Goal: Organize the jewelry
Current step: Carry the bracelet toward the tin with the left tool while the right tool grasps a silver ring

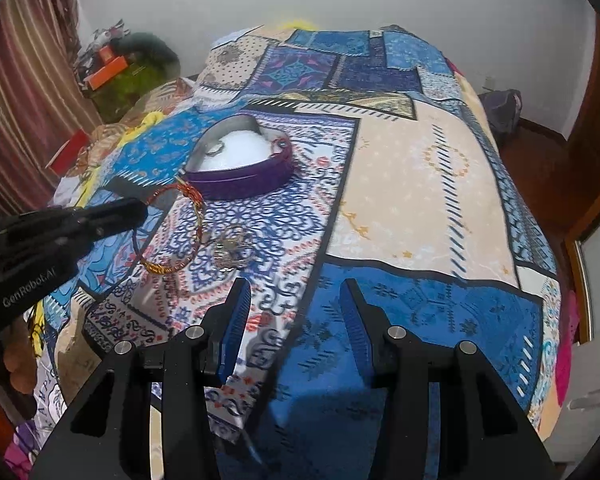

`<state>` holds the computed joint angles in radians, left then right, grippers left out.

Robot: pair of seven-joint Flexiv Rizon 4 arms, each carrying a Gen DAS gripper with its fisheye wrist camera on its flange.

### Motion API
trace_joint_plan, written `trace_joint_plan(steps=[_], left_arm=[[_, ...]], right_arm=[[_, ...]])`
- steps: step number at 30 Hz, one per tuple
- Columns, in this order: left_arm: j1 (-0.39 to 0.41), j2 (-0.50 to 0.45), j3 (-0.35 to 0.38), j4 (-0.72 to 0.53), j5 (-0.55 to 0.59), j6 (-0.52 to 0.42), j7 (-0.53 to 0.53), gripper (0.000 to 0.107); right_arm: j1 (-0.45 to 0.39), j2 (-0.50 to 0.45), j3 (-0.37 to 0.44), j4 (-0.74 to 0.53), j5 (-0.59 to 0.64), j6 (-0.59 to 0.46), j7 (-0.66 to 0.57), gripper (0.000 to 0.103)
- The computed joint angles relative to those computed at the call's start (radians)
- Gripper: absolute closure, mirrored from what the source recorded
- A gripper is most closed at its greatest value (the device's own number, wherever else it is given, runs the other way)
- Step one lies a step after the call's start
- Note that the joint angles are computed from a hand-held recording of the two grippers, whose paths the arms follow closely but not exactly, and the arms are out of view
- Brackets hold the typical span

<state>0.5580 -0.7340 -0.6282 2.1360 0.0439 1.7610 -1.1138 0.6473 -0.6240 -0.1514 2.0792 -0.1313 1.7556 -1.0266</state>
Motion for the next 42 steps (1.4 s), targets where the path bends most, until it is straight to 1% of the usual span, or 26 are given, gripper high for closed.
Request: trace_joint_plan(steps=[5,10,14,17,22,23,24,25,28,31,35,42], left_arm=[[0.012,-0.009,0.027,-0.002,-0.001,-0.012,0.013,0.106],[-0.007,-0.023,0.069,-0.006,-0.011,-0.021,0.043,0.106],[0.003,-0.044,0.062,-0.009,-0.016,-0.026,0.064,0.106],[0.005,-0.058,0.058,-0.013,-0.022,-0.033,0.075,0.106],[0.001,-0.072,0.055,-0.020,-0.036,-0.042,0.091,0.106],[0.001,-0.074,0.055,-0.020,-0.037,-0.041,0.092,0.106],[0.003,-0.075,0.052,-0.019,-0.038,-0.038,0.094,0.106],[0.005,-0.076,0.050,-0.018,-0.037,-0.033,0.095,0.106],[0.017,-0.075,0.037,-0.014,-0.032,-0.024,0.094,0.106],[0.030,-0.069,0.023,-0.009,-0.023,-0.014,0.089,0.106],[0.048,-0.060,0.002,-0.003,-0.006,0.002,0.079,0.106],[0.079,-0.044,-0.038,-0.002,0.035,0.033,0.056,0.106]], right_arm=[[-0.060,-0.030,0.072,-0.066,-0.047,-0.060,-0.010,0.060],[-0.110,-0.055,0.126,-0.118,-0.097,-0.124,-0.012,0.060],[-0.128,-0.061,0.146,-0.137,-0.125,-0.150,-0.012,0.060],[-0.127,-0.067,0.141,-0.146,-0.139,-0.163,-0.004,0.060],[-0.121,-0.072,0.134,-0.144,-0.157,-0.154,0.000,0.060],[-0.119,-0.072,0.131,-0.140,-0.158,-0.143,0.000,0.062],[-0.122,-0.073,0.134,-0.140,-0.159,-0.140,-0.002,0.070],[-0.127,-0.073,0.140,-0.139,-0.159,-0.137,-0.005,0.074],[-0.145,-0.075,0.158,-0.140,-0.153,-0.126,-0.011,0.075],[-0.142,-0.072,0.155,-0.137,-0.147,-0.119,-0.009,0.075],[-0.120,-0.060,0.129,-0.120,-0.136,-0.100,0.002,0.075],[-0.049,-0.024,0.040,-0.080,-0.105,-0.052,0.023,0.075]])
